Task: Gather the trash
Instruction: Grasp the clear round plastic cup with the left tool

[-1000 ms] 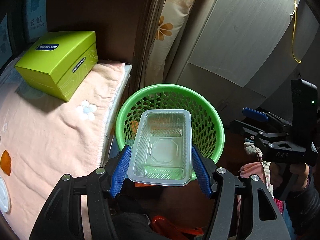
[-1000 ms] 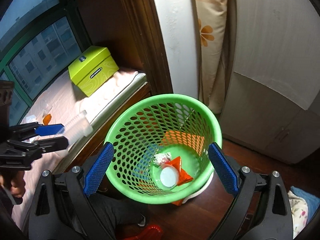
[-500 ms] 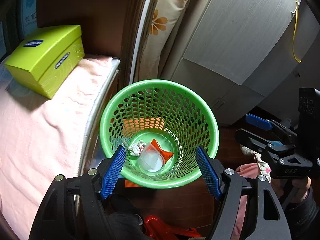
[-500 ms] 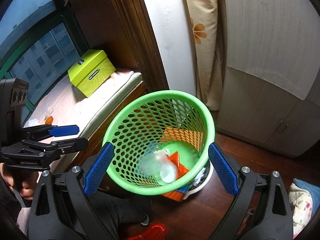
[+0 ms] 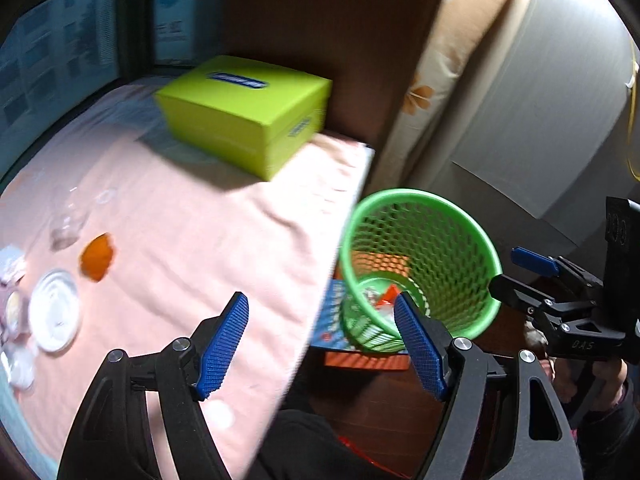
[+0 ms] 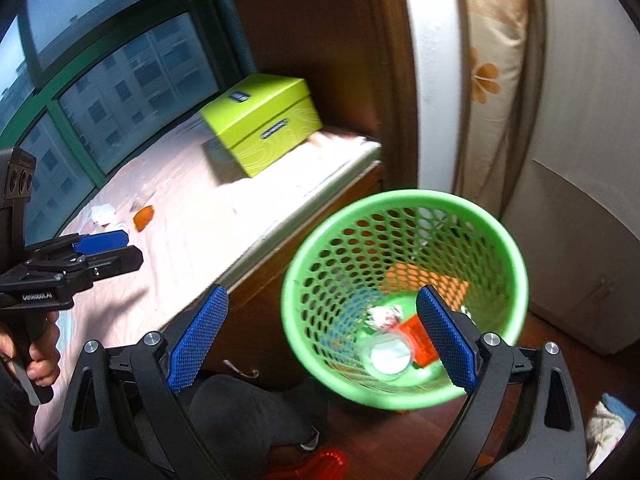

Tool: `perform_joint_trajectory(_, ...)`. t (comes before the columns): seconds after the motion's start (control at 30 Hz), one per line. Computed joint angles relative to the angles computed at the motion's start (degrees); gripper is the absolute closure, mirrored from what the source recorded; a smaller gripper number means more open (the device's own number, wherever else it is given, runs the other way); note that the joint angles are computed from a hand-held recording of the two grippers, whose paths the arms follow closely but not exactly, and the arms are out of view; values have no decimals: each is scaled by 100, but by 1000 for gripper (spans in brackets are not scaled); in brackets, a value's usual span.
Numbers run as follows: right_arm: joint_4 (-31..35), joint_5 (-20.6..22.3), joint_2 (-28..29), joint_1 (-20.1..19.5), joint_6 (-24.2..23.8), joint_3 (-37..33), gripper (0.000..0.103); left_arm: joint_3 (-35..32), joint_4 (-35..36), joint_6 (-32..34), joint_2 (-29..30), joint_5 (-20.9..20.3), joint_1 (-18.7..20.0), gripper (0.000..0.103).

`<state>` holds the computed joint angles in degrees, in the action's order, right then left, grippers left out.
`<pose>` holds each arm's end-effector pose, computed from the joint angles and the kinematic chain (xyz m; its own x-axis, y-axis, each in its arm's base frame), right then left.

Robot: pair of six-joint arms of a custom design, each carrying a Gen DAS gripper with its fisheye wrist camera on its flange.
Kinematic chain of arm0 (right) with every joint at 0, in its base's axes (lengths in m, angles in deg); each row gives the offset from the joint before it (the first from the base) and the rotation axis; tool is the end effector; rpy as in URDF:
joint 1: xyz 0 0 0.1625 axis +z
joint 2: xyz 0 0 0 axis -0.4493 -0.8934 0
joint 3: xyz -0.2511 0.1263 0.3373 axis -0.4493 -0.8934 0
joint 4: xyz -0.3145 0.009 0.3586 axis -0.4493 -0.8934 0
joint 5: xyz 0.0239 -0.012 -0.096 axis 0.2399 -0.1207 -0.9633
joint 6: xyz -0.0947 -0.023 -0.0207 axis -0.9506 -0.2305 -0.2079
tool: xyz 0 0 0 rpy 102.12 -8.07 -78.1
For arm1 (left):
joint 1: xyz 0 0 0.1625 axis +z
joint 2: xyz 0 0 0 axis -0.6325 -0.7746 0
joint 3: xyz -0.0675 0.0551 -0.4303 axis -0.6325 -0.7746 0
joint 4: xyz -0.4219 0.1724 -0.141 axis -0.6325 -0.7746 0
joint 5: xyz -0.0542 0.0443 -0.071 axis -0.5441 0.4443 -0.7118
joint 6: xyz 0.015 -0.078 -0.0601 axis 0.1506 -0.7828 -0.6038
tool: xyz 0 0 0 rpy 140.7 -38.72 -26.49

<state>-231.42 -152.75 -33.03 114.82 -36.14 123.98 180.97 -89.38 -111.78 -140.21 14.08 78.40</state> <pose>0.0946 -0.5465 0.2847 -0.7848 -0.3843 0.4862 -0.5769 0.7397 -0.3464 -0.2979 -0.5052 0.0926 -0.8255 0.0921 -0.5568 0.3837 0.8152 -0.4340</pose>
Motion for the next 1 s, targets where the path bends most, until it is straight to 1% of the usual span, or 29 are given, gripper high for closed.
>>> perform_joint_trajectory(0.13,57,7,265,241,-25,-52,9,387,388,-606,-587,431,35,31)
perform_joint_trajectory(0.27,140,32,525,456,-34,-125,9,794,1009,-1347,-1285,822,62,31)
perform_joint_trajectory(0.37,185,36,716,609,-76,-184,9,1039,1692,-1998,-1807,1122,88,31)
perform_joint_trajectory(0.5,232,58,939,791,-88,-243,9,1273,2762,-2857,-2506,1488,224,31)
perform_joint_trajectory(0.6,249,41,1084,912,-85,-277,9,1397,3597,-3547,-2998,1689,350,31)
perform_joint_trajectory(0.67,263,47,1162,983,-78,-291,9,1471,3963,-3836,-3294,1731,479,31)
perform_joint_trajectory(0.73,280,33,1257,1044,-70,-327,9,1532,4190,-3987,-3529,1750,619,31)
perform_joint_trajectory(0.8,312,28,1342,1102,-49,-361,9,1563,4341,-4092,-3644,1775,733,31)
perform_joint_trajectory(0.9,326,-3,1488,1186,-37,-418,9,1621,4238,-4000,-3749,1750,927,31)
perform_joint_trajectory(0.97,361,9,1573,1236,-31,-460,9,1695,3916,-3745,-3780,1729,1024,31)
perform_joint_trajectory(1.0,356,-2,1623,1264,-40,-481,9,1699,3864,-3683,-3765,1728,1064,31)
